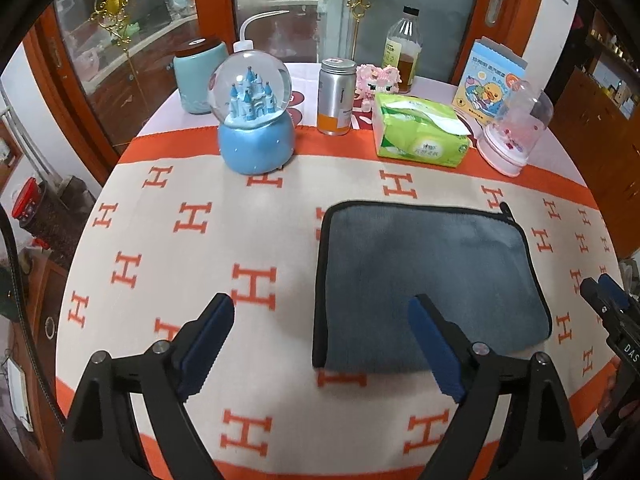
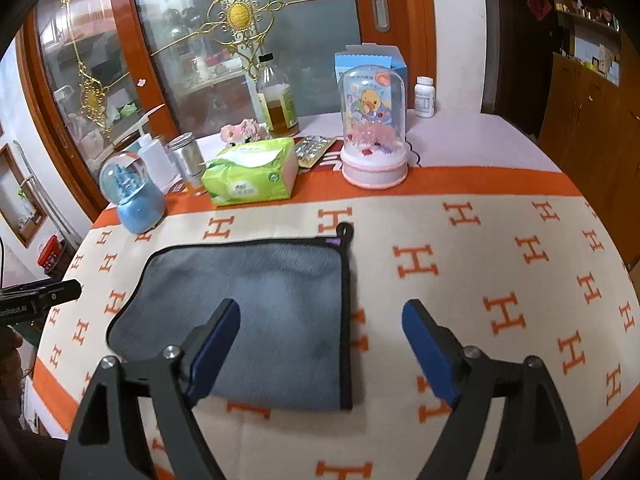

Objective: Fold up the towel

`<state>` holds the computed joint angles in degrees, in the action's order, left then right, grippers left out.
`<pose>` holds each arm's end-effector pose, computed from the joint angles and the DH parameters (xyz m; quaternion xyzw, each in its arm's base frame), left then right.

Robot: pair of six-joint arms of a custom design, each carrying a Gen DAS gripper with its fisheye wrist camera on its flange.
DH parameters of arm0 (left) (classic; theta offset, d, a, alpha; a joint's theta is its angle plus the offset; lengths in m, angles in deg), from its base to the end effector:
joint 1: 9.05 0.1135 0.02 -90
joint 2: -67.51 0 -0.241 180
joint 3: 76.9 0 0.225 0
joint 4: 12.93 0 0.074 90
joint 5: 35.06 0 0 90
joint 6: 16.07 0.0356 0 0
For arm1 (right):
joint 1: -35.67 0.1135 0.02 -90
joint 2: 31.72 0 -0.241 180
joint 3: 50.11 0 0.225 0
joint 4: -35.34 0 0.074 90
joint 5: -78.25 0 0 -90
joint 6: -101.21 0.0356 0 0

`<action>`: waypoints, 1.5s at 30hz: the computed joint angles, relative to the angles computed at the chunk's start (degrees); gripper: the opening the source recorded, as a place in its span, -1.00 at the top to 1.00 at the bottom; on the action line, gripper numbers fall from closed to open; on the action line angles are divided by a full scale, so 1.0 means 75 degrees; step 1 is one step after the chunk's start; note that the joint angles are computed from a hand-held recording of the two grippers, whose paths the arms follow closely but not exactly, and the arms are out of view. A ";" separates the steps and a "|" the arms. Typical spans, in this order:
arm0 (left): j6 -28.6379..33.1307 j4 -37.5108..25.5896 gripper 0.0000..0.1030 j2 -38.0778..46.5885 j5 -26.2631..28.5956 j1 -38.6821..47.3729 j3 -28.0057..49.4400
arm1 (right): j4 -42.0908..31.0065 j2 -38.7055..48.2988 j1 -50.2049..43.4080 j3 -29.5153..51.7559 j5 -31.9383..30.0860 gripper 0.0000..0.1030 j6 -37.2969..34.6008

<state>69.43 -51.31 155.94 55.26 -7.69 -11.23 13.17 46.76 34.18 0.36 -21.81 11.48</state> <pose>0.2737 0.0063 0.1714 -0.0488 0.9672 -0.0095 0.2490 0.2404 0.0000 0.1602 -0.0155 0.9370 0.0788 0.3401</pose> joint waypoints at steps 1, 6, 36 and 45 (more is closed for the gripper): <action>-0.0001 -0.0069 -0.77 -0.0165 0.0034 -0.0003 -0.0120 | -0.0150 -0.0217 -0.0001 -0.0116 -0.0025 -0.67 0.0019; -0.0127 -0.0474 -0.84 -0.1260 0.0009 -0.0154 -0.0868 | -0.0861 -0.1140 0.0000 -0.0535 -0.0123 -0.80 -0.0037; -0.4275 -0.5595 -0.86 -0.6785 -0.2318 -0.5277 -0.0903 | -0.8704 -0.6717 -0.1976 0.0656 -0.1059 -0.87 -0.2176; -0.7061 -0.6943 -0.85 -0.5866 -0.3993 -0.8208 0.0059 | -0.9708 -0.7132 -0.0860 0.1826 -0.0648 -0.88 -0.1324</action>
<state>16.47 -103.39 111.95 25.31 -69.25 -10.78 -59.64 -6.73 27.73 14.06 -26.67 1.55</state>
